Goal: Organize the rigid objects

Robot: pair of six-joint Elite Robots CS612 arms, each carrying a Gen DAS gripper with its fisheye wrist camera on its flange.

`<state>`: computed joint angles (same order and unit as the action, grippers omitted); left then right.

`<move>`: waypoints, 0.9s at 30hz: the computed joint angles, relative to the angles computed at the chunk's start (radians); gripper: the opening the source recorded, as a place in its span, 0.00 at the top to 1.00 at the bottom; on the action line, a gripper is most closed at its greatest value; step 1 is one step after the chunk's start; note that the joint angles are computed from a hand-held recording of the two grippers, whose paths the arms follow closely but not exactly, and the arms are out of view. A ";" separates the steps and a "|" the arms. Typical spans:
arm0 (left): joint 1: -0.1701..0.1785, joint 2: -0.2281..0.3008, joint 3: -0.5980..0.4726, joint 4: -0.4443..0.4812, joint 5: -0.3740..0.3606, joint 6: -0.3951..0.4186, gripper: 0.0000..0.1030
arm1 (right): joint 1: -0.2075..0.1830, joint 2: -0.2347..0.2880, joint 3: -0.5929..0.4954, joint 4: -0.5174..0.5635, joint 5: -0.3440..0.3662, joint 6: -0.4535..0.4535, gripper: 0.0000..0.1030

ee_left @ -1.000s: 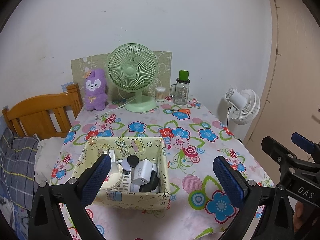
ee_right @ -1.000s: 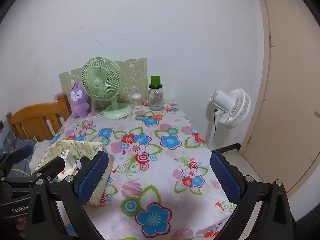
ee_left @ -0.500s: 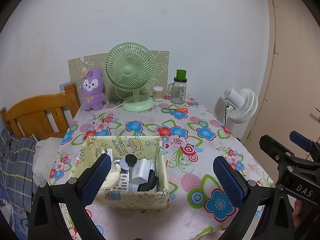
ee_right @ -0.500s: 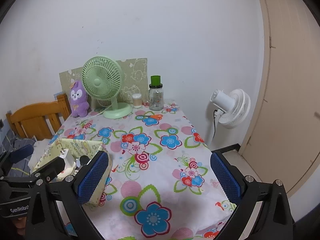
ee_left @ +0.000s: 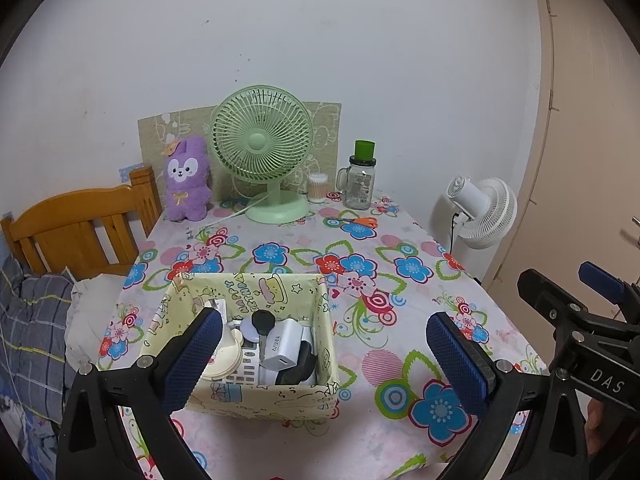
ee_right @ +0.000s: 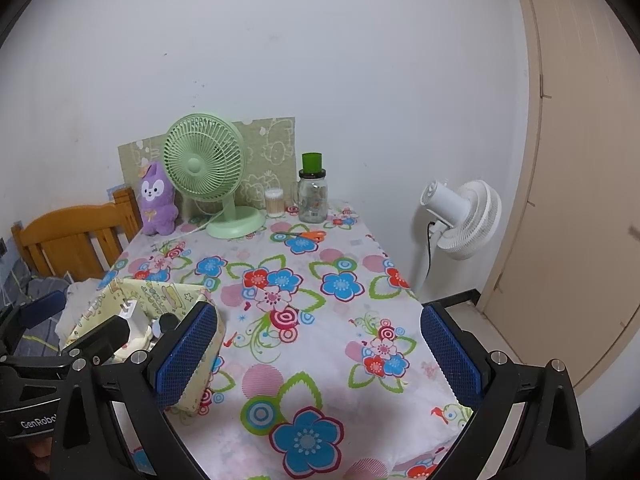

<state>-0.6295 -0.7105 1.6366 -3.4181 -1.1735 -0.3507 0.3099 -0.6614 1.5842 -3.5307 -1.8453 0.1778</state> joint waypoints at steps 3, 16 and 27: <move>0.002 0.000 -0.002 0.004 -0.003 0.003 0.00 | -0.001 0.000 0.001 0.000 -0.002 -0.002 0.00; 0.002 0.002 -0.008 0.006 -0.010 0.008 0.00 | -0.004 0.000 0.001 0.003 -0.006 0.012 0.00; 0.002 0.005 -0.013 0.006 -0.010 0.011 0.00 | -0.005 0.001 -0.001 0.005 -0.005 0.012 0.00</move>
<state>-0.6275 -0.7057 1.6236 -3.4122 -1.1837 -0.3398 0.3052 -0.6605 1.5836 -3.5261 -1.8507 0.1897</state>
